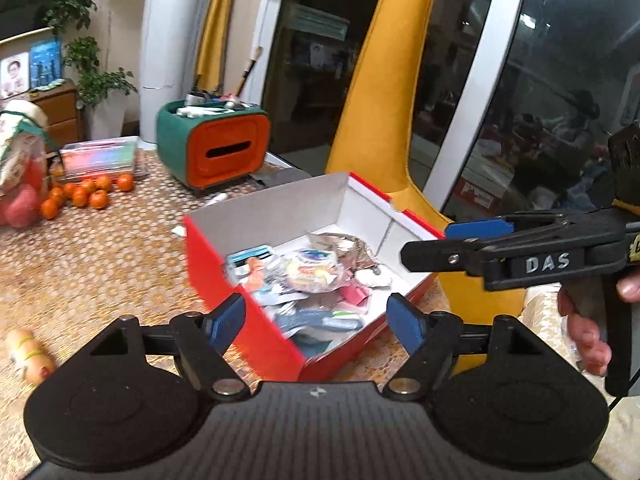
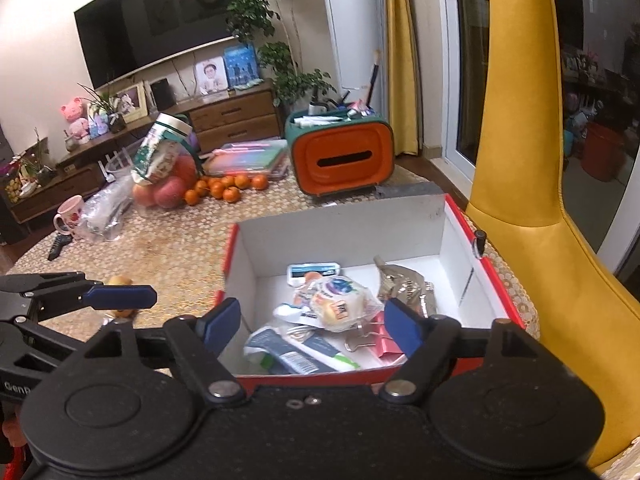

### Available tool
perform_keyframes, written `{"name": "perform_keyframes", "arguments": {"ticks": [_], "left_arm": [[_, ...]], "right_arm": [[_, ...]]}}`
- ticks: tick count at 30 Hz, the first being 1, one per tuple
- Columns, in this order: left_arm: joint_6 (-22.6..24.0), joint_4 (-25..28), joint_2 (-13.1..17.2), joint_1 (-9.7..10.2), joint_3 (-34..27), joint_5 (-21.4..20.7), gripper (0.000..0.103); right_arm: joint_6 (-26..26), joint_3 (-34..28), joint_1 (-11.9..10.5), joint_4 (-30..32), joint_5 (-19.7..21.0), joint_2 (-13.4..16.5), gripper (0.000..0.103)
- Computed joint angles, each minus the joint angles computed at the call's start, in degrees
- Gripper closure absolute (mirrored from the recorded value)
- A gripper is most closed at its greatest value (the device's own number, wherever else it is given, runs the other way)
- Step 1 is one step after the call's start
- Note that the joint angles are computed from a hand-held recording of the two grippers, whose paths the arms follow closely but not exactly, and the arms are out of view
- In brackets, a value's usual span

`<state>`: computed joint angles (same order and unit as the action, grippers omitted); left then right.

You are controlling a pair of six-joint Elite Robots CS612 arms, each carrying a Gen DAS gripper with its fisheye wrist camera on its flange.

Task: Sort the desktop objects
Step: 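Withdraw both tools from the box back toward the table items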

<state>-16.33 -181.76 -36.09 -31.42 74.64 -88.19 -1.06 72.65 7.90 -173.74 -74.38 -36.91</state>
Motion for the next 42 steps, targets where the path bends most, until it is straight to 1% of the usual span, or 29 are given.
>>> {"name": "perform_keyframes", "arguments": {"ticks": [1, 3, 7, 10, 11, 14, 19, 27, 34, 42], "left_arm": [[-0.18, -0.85, -0.42, -0.01, 1.04, 0.53, 0.026], [-0.51, -2.52, -1.25, -0.02, 3.06, 1.89, 0.021], [0.05, -4.87, -2.85, -0.21, 6.61, 5.74, 0.019], [-1.54, -5.53, -3.92, 0.17, 8.71, 6.37, 0.016], [-2.36, -5.62, -4.25, 0.25, 9.39, 6.93, 0.013], [-4.39, -6.91, -4.97, 0.63, 11.5, 7.97, 0.003], [-6.3, -8.37, -5.52, 1.21, 14.01, 9.99, 0.002], [-9.2, -9.52, -4.5, 2.55, 15.35, 11.42, 0.001], [-10.13, -10.0, -2.88, 3.63, 14.82, 12.84, 0.001], [-12.02, -9.43, -1.33, 5.26, 14.43, 13.68, 0.001]], "right_arm": [[-0.04, 0.35, 0.12, -0.37, 0.24, -0.19, 0.022], [-0.26, 0.91, 0.47, -1.05, 0.41, -0.47, 0.018], [-1.04, 1.77, 1.38, -2.24, 0.75, -0.83, 0.017], [-1.23, 1.84, 2.18, -3.05, 0.74, -0.73, 0.012], [-1.45, 1.81, 2.43, -3.06, 0.71, -0.7, 0.012], [-1.9, 0.9, 3.23, -2.16, 0.73, -0.22, 0.011], [-2.14, -1.86, 4.55, 0.59, 0.66, 1.23, 0.011], [-2.85, -7.83, 6.91, 5.66, -1.14, 4.46, 0.011], [-4.16, -14.0, 8.77, 10.45, -2.48, 7.71, 0.011], [-6.82, -22.33, 10.74, 17.16, -2.6, 12.06, 0.011]]}}
